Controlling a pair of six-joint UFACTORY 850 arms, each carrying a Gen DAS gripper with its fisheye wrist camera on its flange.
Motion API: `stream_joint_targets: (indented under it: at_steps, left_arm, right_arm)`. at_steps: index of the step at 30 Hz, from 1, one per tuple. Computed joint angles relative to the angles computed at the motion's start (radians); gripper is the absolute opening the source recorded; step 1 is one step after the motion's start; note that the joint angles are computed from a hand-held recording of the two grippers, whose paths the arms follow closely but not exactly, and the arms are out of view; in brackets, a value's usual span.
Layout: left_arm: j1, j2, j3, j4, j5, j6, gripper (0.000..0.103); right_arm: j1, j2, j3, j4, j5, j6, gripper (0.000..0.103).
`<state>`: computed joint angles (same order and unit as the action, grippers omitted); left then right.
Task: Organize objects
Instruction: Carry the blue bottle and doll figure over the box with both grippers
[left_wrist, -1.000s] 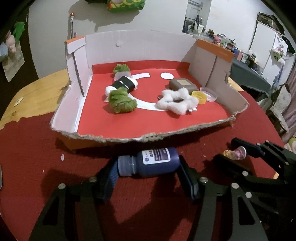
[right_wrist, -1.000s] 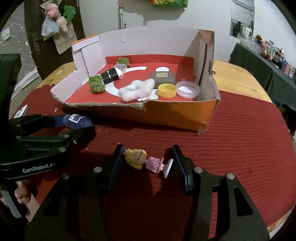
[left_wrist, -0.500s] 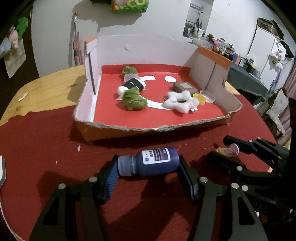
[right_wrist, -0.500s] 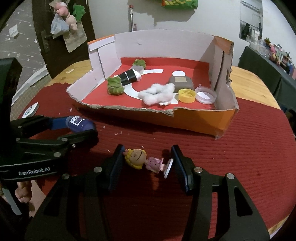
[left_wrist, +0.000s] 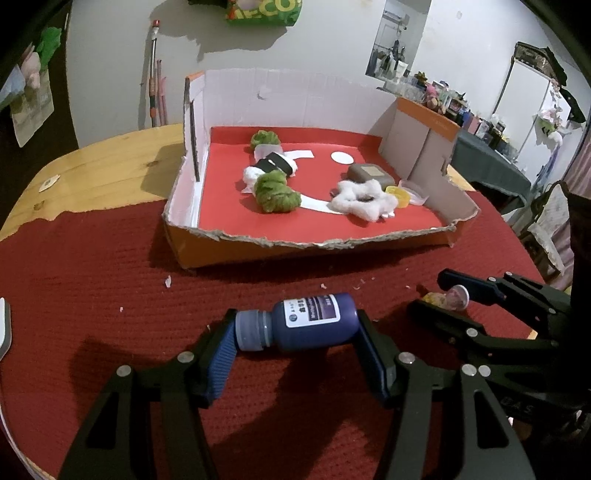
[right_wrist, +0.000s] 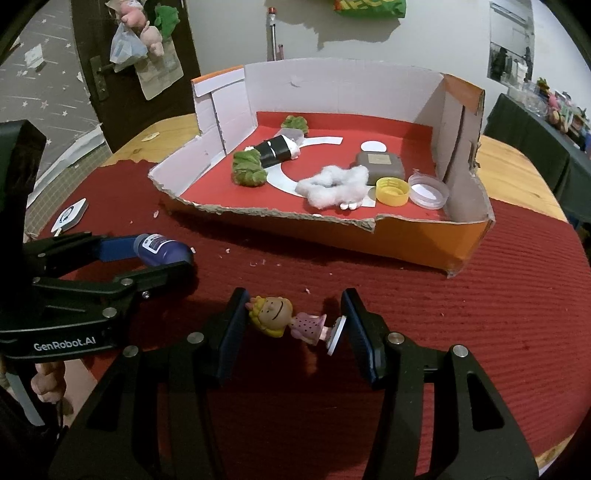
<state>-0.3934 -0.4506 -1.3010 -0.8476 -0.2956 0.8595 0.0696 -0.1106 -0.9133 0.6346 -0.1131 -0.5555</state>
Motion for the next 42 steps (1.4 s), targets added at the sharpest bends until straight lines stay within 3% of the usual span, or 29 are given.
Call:
stream_joint_targets:
  at_steps: [5, 11, 19, 30, 42]
  left_arm:
    - [0.005, 0.022, 0.011, -0.051, -0.002, 0.056, 0.062]
    - [0.006, 0.050, 0.018, -0.141, 0.006, 0.155, 0.062]
    - [0.008, 0.044, -0.004, -0.140, 0.003, 0.152, 0.062]
    - [0.008, -0.003, -0.085, -0.056, -0.008, 0.076, 0.062]
    - [0.004, -0.112, -0.235, 0.143, -0.057, -0.117, 0.062]
  right_arm:
    - [-0.008, 0.019, 0.004, 0.189, -0.022, -0.188, 0.050]
    - [-0.001, 0.040, -0.001, 0.215, -0.022, -0.227, 0.050]
    - [0.000, 0.059, -0.005, 0.280, -0.028, -0.302, 0.050]
    - [-0.012, 0.052, -0.048, 0.268, -0.027, -0.307, 0.050]
    - [-0.039, -0.032, -0.148, 0.074, -0.057, -0.128, 0.050]
